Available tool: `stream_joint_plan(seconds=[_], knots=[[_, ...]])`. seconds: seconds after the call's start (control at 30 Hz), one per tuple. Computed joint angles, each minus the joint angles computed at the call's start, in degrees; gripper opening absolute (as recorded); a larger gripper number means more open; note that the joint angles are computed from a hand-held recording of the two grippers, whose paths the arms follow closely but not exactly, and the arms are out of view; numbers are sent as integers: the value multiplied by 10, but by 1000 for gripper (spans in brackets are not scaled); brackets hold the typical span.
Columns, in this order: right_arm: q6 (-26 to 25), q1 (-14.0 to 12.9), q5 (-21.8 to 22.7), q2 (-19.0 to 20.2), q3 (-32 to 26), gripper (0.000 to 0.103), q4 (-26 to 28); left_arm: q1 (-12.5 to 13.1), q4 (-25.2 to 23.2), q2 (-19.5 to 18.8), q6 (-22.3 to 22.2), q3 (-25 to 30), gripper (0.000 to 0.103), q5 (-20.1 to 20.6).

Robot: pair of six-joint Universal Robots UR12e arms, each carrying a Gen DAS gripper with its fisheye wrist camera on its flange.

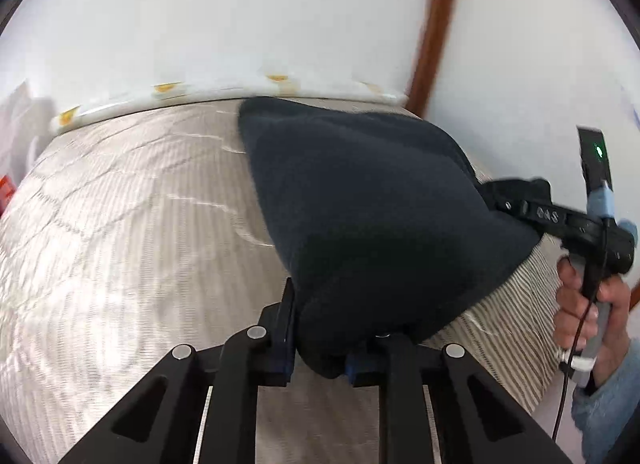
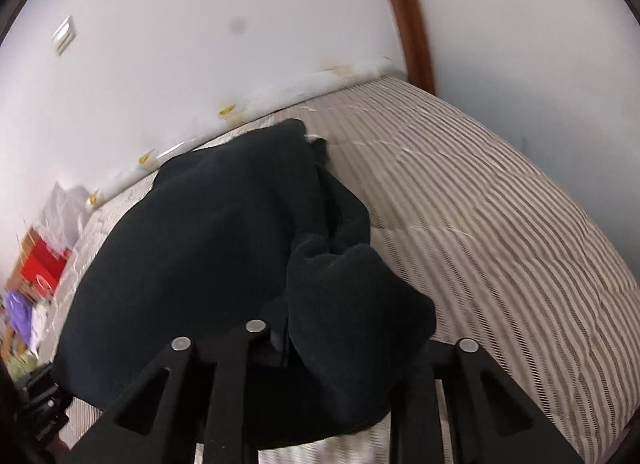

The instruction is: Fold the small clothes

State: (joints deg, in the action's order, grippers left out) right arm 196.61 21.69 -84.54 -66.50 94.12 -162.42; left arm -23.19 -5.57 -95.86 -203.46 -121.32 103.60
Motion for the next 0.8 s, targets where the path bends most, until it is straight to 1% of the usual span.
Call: stream_joint_plan(seconds=[0.07, 0.1, 0.17, 0.3, 0.37, 0.43, 0.5, 0.53, 0.6, 0.67, 0.73, 0.8], knots=[[-3, 9, 13, 5, -12, 21, 6, 12, -2, 18, -15, -15, 17, 7], [-5, 14, 22, 10, -20, 21, 6, 13, -4, 26, -20, -21, 17, 16], [-12, 26, 36, 20, -35, 21, 5, 25, -7, 44, -27, -40, 17, 31], [-24, 50, 61, 37, -60, 21, 9, 43, -28, 83, -55, -74, 17, 57], [-32, 60, 72, 42, -68, 21, 9, 49, -32, 97, -63, -87, 17, 58], [-42, 65, 77, 42, -68, 21, 3, 58, -33, 107, -69, -101, 17, 46], [-59, 68, 80, 37, -59, 21, -11, 60, -31, 111, -75, -109, 17, 38], [-63, 68, 82, 34, -53, 21, -15, 59, -31, 103, -73, -104, 17, 42], [-69, 62, 88, 28, -44, 21, -14, 46, -37, 93, -73, -96, 17, 60], [-72, 57, 95, 24, -37, 21, -11, 47, -44, 87, -72, -89, 19, 58], [-76, 54, 98, 19, -28, 22, -10, 49, -50, 90, -86, -92, 21, 46], [-78, 52, 100, 15, -23, 22, -8, 58, -43, 95, -94, -99, 22, 20]])
